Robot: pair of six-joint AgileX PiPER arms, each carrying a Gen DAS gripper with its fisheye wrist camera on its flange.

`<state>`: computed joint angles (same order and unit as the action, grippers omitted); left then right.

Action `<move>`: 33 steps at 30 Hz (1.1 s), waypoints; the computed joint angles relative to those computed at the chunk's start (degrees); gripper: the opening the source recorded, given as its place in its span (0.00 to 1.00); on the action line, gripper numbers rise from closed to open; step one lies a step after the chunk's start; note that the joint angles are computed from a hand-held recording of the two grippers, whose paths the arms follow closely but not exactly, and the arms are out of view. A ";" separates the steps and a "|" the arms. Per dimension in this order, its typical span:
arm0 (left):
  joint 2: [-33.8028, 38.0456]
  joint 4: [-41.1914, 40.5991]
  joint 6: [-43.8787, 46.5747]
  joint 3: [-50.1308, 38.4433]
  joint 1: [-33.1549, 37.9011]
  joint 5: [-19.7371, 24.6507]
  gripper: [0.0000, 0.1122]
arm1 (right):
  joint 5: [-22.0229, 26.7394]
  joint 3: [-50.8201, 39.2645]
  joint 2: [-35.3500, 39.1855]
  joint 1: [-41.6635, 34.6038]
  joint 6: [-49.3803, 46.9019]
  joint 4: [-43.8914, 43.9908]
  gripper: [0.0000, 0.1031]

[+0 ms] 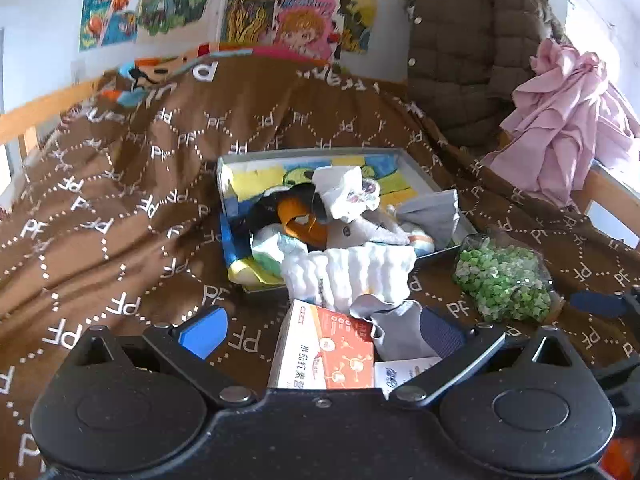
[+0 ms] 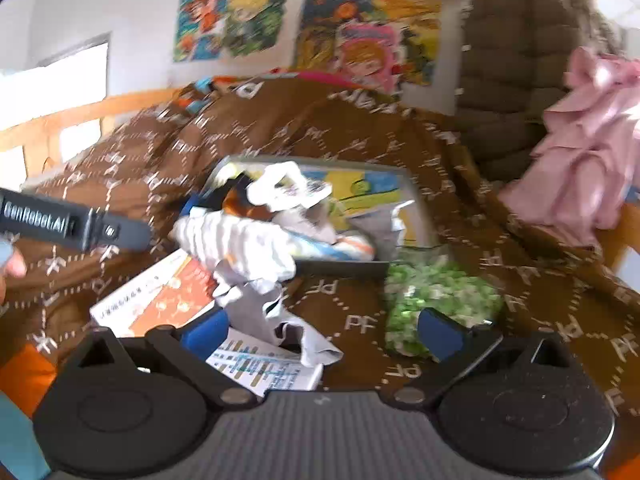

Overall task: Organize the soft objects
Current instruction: 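Move both tools toward the white cloth and grey cloth beside the tray, then grasp the white ribbed cloth with the left gripper while the right gripper grasps the grey cloth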

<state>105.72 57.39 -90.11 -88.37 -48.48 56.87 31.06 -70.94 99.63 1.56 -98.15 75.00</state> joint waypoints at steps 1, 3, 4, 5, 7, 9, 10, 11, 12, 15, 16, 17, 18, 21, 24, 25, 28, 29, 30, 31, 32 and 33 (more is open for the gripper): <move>0.17 -0.25 0.44 0.27 0.96 -0.97 0.91 | 0.22 -1.23 1.32 0.44 -0.46 -0.54 1.00; 0.84 -0.54 1.37 0.53 3.03 -3.16 0.91 | 1.23 -4.30 4.28 1.01 0.34 -2.14 1.00; 1.03 -0.17 1.12 1.12 4.23 -4.98 0.91 | 1.89 -6.18 5.94 1.26 1.85 -3.36 1.00; 1.11 0.37 0.56 1.88 5.38 -7.03 0.91 | 2.37 -8.02 7.49 1.46 4.01 -4.89 1.00; 1.02 2.28 -1.36 3.99 7.85 -12.32 0.91 | 3.19 -11.36 10.28 1.87 8.08 -7.24 1.00; 1.05 4.33 -3.53 5.75 10.38 -17.84 0.91 | 3.84 -14.31 12.57 2.33 12.27 -9.73 1.00; 1.08 5.72 -5.16 6.51 11.47 -20.37 0.91 | 3.88 -15.28 13.36 2.55 13.54 -10.56 1.00; 1.25 6.58 -6.37 6.84 12.33 -22.19 0.91 | 3.87 -16.20 14.14 2.78 14.43 -11.21 1.00; 1.50 7.25 -7.57 7.01 13.30 -24.21 0.91 | 3.67 -16.96 14.80 3.06 15.22 -11.74 1.00; 2.72 7.26 -9.58 6.34 15.69 -29.09 0.91 | 3.83 -20.48 17.33 4.08 19.81 -14.93 1.00; 3.49 6.37 -9.45 5.61 16.12 -29.70 0.91 | 3.86 -21.43 18.05 4.37 20.88 -15.71 1.00; 4.31 5.30 -9.04 4.82 16.43 -29.86 0.91 | 3.87 -22.28 18.68 4.64 21.71 -16.31 0.99; 4.88 4.92 -9.11 4.47 16.68 -30.12 0.91 | 4.05 -23.06 19.29 4.79 22.41 -16.77 0.99; 6.11 4.97 -10.50 4.17 17.32 -31.79 0.91 | 5.17 -25.46 20.85 5.31 25.98 -19.47 0.98; 5.95 5.84 -11.40 5.32 18.47 -35.62 0.89 | 7.29 -28.08 22.24 5.68 29.38 -22.76 0.95; 5.53 7.76 -13.23 6.35 18.83 -37.14 0.88 | 7.75 -28.59 22.47 5.83 30.22 -23.68 0.95; 5.11 7.41 -15.82 7.44 20.23 -40.24 0.85 | 8.43 -29.81 23.10 6.39 32.66 -26.26 0.93; 5.05 7.44 -17.04 7.69 20.70 -41.10 0.83 | 8.37 -30.22 23.24 6.74 34.28 -27.90 0.91; 5.03 7.83 -18.32 7.89 21.13 -41.90 0.79 | 8.18 -30.43 23.36 6.96 35.33 -29.06 0.88; 5.03 8.20 -19.13 8.04 21.45 -42.55 0.76 | 7.88 -30.71 23.47 7.27 36.81 -30.69 0.87; 5.05 8.37 -19.35 8.08 21.60 -42.80 0.69 | 7.39 -30.79 23.49 7.56 38.32 -32.30 0.85; 5.06 8.62 -19.40 8.13 21.59 -42.78 0.61 | 7.23 -30.86 23.49 7.63 39.44 -33.28 0.83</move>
<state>110.78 66.01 -109.51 -80.23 -26.89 14.08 38.29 -101.80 123.12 9.19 -58.71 41.72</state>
